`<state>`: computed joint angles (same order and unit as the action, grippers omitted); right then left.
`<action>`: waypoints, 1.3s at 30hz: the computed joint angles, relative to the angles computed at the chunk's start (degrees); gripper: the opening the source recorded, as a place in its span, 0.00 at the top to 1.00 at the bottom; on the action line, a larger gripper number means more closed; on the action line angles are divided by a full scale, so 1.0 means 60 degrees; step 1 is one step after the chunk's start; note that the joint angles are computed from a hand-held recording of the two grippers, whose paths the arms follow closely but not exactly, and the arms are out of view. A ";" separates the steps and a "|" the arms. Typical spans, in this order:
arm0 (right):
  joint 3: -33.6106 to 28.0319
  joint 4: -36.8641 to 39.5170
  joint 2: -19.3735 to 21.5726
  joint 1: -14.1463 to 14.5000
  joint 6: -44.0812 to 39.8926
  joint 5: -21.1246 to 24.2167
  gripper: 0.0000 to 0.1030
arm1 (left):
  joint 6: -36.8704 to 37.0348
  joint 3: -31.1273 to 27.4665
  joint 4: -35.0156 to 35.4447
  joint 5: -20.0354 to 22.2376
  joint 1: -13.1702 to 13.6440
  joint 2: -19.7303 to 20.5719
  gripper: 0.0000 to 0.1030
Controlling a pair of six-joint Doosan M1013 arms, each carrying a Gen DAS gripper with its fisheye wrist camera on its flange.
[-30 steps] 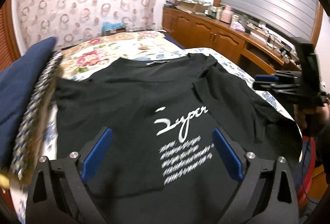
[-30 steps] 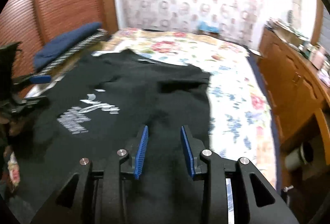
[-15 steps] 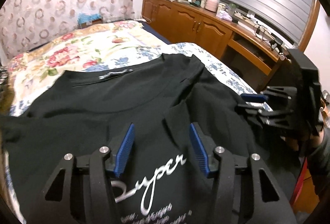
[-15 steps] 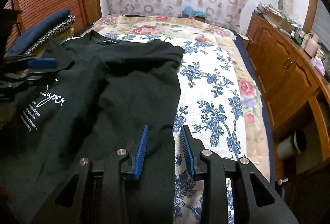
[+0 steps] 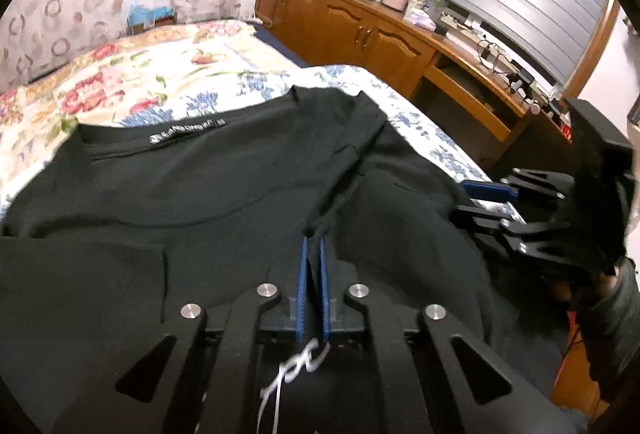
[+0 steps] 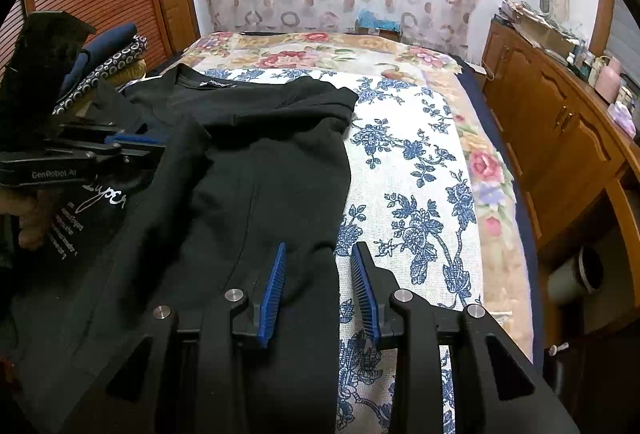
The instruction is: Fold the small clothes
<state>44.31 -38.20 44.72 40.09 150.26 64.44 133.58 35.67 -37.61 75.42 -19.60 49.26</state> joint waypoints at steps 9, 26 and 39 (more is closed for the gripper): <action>-0.0026 -0.0001 0.0019 -0.0004 -0.0022 0.0015 0.65 | 0.0715 0.1103 -0.0064 -0.1085 0.0377 -0.0830 0.95; 0.0131 0.0006 -0.0060 -0.0036 -0.0032 -0.0098 0.60 | -0.0121 0.1274 0.0865 -0.1437 0.0776 -0.0906 0.56; -0.0421 0.0387 0.0154 -0.0244 -0.0556 -0.0121 0.35 | -0.1979 -0.0502 0.3280 -0.1767 0.0949 0.0047 0.41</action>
